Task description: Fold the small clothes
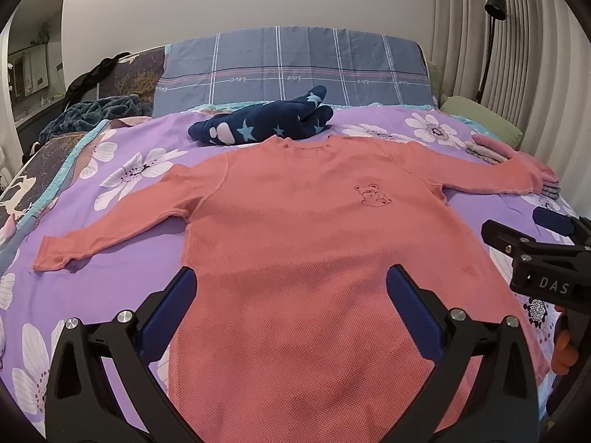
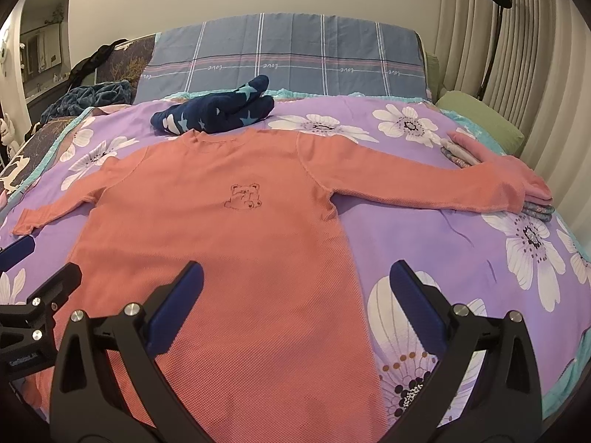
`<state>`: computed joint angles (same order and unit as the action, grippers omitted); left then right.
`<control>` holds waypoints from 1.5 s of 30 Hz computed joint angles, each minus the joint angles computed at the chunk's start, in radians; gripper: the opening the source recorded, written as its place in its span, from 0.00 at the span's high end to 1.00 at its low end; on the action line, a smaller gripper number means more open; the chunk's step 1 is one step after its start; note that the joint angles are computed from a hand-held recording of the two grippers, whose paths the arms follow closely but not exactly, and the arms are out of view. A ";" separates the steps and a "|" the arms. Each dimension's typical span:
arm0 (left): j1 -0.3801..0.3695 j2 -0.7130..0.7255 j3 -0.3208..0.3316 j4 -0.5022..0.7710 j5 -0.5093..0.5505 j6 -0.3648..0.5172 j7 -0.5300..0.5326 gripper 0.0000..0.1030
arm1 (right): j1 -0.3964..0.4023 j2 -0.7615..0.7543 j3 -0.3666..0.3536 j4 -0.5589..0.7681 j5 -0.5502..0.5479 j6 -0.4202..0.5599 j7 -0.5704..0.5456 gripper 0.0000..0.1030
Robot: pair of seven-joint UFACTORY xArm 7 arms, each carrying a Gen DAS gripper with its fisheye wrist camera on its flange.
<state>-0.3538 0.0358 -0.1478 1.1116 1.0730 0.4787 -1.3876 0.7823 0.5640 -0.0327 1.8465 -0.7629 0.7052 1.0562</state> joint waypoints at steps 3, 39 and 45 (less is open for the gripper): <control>0.001 0.000 0.002 -0.002 0.006 -0.013 -0.004 0.01 | -0.005 0.006 0.002 0.006 0.007 -0.004 -0.007 0.02; 0.091 -0.020 0.052 -0.055 0.253 -0.218 -0.362 0.13 | -0.010 0.163 -0.021 0.207 0.151 0.054 -0.140 0.02; 0.229 -0.065 0.122 -0.163 0.174 -0.362 -0.452 0.19 | -0.008 0.202 -0.038 0.267 0.178 0.084 -0.172 0.02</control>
